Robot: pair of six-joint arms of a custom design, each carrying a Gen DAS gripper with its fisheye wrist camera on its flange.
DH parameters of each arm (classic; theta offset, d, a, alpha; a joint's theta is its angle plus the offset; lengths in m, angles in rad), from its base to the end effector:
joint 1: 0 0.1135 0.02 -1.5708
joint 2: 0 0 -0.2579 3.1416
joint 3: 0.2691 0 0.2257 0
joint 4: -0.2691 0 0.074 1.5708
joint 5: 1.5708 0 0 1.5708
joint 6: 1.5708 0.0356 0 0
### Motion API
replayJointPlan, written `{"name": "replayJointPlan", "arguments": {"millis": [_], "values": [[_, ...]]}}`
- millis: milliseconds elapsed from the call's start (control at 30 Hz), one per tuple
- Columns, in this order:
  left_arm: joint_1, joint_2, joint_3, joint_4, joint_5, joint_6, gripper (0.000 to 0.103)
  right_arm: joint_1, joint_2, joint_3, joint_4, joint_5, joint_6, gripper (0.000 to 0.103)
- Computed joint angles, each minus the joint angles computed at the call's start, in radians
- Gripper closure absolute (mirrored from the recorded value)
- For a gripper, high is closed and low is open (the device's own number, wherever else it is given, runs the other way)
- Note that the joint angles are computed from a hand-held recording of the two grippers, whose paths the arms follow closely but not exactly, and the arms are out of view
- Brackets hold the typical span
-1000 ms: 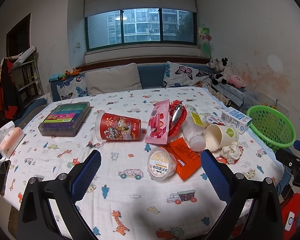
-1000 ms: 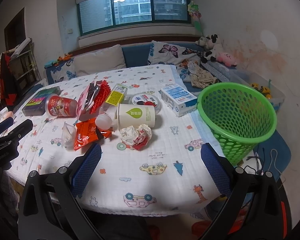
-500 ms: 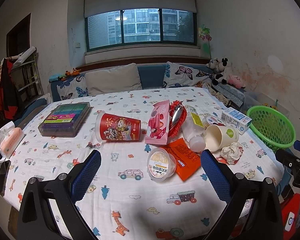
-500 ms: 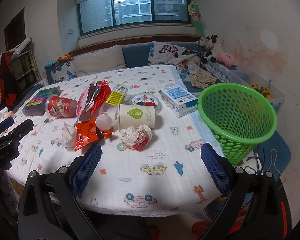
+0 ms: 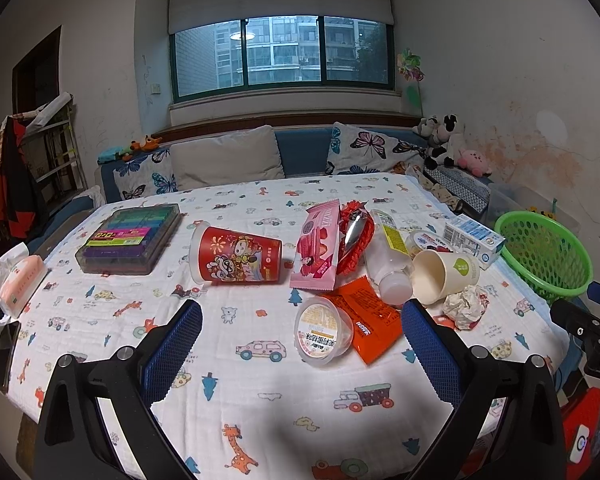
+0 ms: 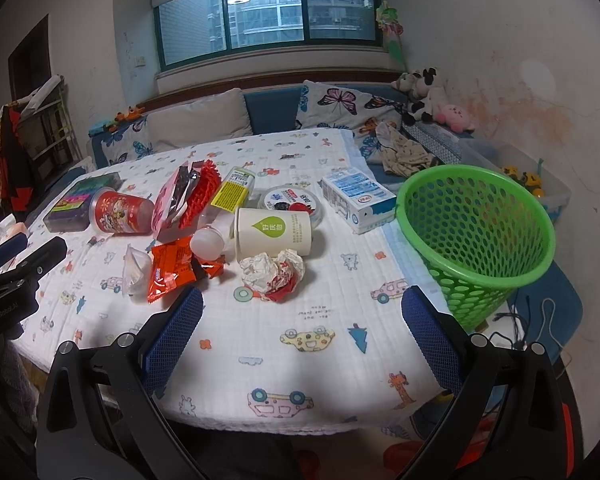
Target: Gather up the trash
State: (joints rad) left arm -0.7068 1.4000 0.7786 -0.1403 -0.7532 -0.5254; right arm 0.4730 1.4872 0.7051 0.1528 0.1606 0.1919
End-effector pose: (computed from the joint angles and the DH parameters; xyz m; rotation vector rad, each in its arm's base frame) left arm 0.2138 -0.1506 0.2208 -0.1618 2.0960 0.1562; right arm 0.2548 0.1240 0.1955 -0.2186 2.1868 0.1977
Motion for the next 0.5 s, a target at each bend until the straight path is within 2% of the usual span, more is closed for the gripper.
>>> {"name": "replayJointPlan", "arguments": {"millis": [500], "values": [[0.042, 0.024, 0.017, 0.016, 0.026, 0.027, 0.006, -0.004, 0.053, 0.039, 0.001, -0.011, -0.015, 0.004]]}}
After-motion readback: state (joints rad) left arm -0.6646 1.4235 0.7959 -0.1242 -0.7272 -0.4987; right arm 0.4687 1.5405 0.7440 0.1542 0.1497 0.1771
